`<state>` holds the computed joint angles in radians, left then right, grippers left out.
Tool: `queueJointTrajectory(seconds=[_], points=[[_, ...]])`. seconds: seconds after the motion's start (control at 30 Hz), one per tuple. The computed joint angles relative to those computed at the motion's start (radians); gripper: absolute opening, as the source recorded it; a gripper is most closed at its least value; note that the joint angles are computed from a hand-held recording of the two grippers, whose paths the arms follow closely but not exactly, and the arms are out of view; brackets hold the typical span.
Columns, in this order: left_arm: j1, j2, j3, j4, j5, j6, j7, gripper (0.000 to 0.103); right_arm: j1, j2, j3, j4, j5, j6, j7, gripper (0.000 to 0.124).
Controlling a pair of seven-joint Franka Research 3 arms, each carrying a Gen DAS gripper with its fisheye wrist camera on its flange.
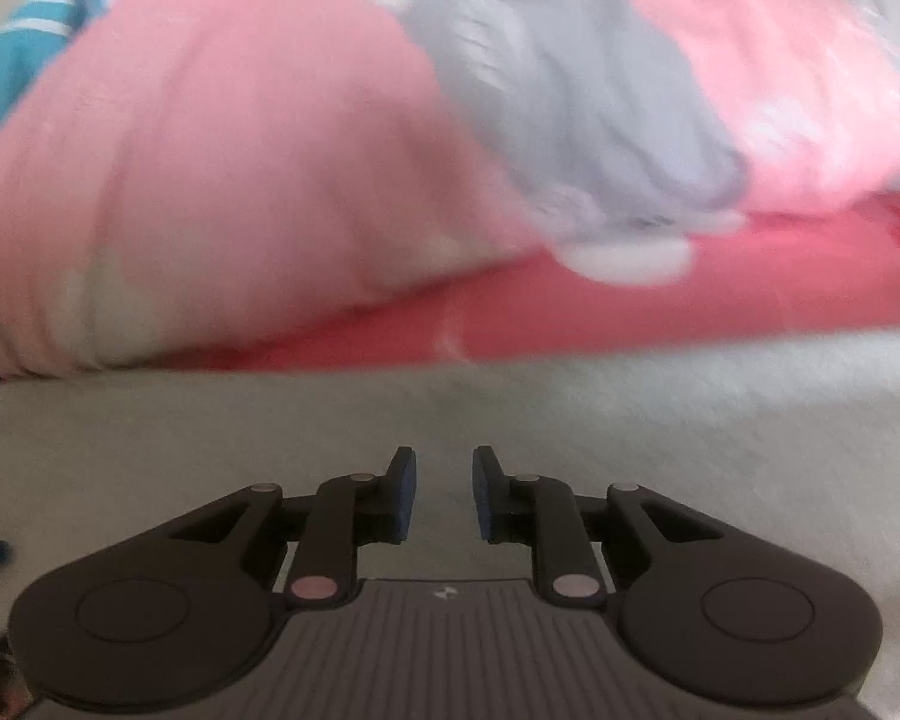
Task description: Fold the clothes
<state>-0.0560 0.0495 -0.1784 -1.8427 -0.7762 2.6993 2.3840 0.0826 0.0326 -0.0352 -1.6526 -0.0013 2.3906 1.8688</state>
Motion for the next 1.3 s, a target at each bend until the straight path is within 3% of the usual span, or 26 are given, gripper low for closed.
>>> queueJointTrajectory(seconds=[0.1,0.17,0.27,0.47,0.57,0.67,0.77,0.93,0.97,1.03,1.13,1.23,1.3], points=[[0.003,-0.002,0.0,-0.002,-0.039,-0.004,0.036,0.101,0.002,0.107,0.005,0.117,0.081,-0.072,-0.061,0.025],[0.005,-0.001,0.0,0.0,-0.062,-0.01,0.057,0.101,0.019,0.171,-0.005,0.152,0.022,-0.034,-0.052,0.025],[0.01,-0.002,0.003,0.0,-0.108,-0.022,0.095,0.101,0.037,0.209,-0.023,0.239,-0.005,-0.088,0.017,0.025],[0.008,-0.003,0.005,-0.001,-0.133,-0.023,0.106,0.101,0.045,0.041,-0.019,0.065,-0.064,-0.049,0.042,0.029],[0.004,-0.001,0.005,0.002,-0.096,-0.018,0.073,0.101,0.024,0.051,-0.026,0.045,-0.129,-0.103,0.074,0.031],[0.002,-0.001,0.006,0.004,-0.052,-0.015,0.026,0.101,-0.027,0.053,-0.043,0.003,0.012,0.01,0.108,0.028],[0.0,-0.005,0.007,0.002,-0.003,-0.01,-0.026,0.101,-0.041,0.014,-0.051,-0.021,-0.026,0.031,0.225,0.031],[-0.004,-0.007,0.01,0.0,0.092,-0.002,-0.106,0.101,-0.06,-0.162,-0.04,-0.223,0.117,0.108,0.058,0.031],[-0.003,-0.006,0.01,0.0,0.101,-0.003,-0.113,0.101,-0.065,-0.178,-0.04,-0.243,0.129,0.091,0.026,0.031],[-0.003,-0.004,0.009,0.002,0.115,-0.004,-0.131,0.101,-0.102,-0.206,-0.021,-0.293,0.025,0.071,0.067,0.031],[-0.006,-0.005,0.011,0.007,0.198,-0.005,-0.211,0.101,-0.205,-0.288,0.036,-0.41,-0.246,0.117,0.267,0.024],[-0.01,-0.007,0.013,0.013,0.291,-0.009,-0.31,0.101,-0.233,-0.375,0.042,-0.48,-0.269,0.128,0.362,0.027],[-0.013,-0.016,0.015,0.006,0.344,0.0,-0.373,0.101,-0.216,-0.417,0.035,-0.53,-0.229,0.204,0.333,0.027]])
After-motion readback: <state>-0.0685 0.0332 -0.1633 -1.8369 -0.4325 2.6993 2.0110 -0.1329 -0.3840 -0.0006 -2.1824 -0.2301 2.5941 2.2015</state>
